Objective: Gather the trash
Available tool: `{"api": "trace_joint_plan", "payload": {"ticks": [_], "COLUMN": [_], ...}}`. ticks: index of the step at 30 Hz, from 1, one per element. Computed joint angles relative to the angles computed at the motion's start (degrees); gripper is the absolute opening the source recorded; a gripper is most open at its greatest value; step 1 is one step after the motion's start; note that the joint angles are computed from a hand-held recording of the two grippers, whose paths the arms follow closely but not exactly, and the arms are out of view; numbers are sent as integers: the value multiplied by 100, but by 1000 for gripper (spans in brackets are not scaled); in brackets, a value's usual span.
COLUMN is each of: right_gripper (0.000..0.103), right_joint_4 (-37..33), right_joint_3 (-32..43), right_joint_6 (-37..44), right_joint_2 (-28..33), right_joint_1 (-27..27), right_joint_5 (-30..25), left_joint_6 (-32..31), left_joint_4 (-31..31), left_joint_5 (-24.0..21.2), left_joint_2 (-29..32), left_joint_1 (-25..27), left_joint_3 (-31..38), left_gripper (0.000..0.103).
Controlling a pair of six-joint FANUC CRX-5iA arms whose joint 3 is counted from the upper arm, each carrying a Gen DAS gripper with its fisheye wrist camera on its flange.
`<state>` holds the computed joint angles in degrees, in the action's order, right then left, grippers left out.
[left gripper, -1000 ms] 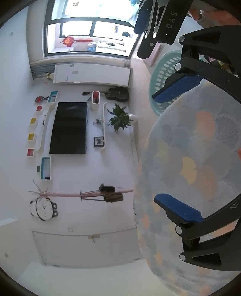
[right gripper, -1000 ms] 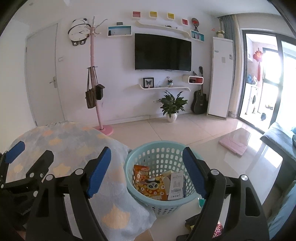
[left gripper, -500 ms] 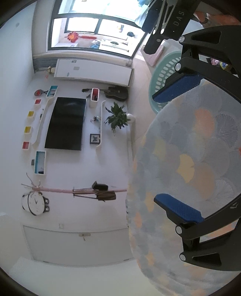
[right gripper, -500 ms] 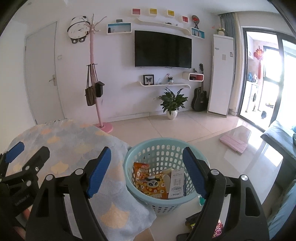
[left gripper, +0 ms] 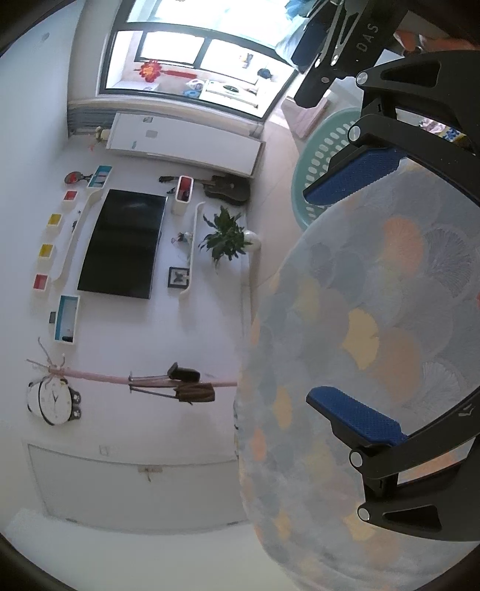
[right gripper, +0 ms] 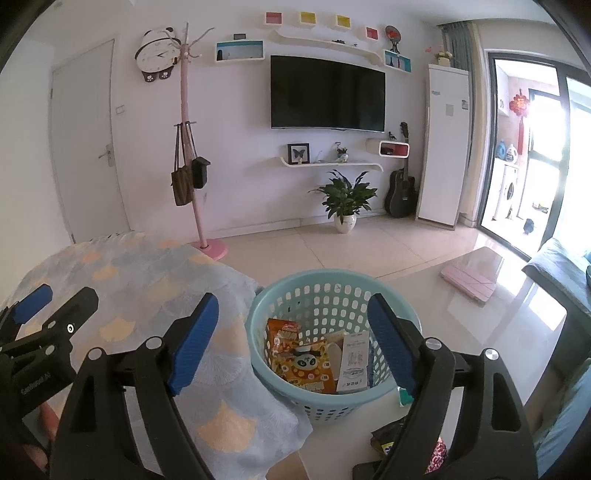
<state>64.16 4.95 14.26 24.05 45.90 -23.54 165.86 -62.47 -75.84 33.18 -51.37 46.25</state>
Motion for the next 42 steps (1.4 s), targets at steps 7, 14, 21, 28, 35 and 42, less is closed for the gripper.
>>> {"api": "trace_joint_plan", "payload": {"ticks": [7,14,21,28,35,42], "right_gripper": [81,82,82,82,82,82], "right_joint_4": [-45,-53,-200,-287,-405,-298], "right_joint_3": [-38,-68,-44,-38,-14,-80], "right_joint_6": [24,9,159,239,341,209], "right_joint_2": [-24,-37,-23,-30,-28,-57], "right_joint_1": [-13,-30,-24,-26,-19,-55], "right_joint_5": [64,114,125,138,133,235], "left_joint_6": [161,184,187,191,194,161], "left_joint_4": [131,117,133,137,135,65], "left_joint_5": [64,34,57,74,96,65], "left_joint_2": [-37,-20,-35,-56,-78,-44], "left_joint_1": [54,39,52,68,74,60], "left_joint_3": [-60,-39,-58,-94,-124,-107], "left_gripper": [95,95,95,95,95,95]}}
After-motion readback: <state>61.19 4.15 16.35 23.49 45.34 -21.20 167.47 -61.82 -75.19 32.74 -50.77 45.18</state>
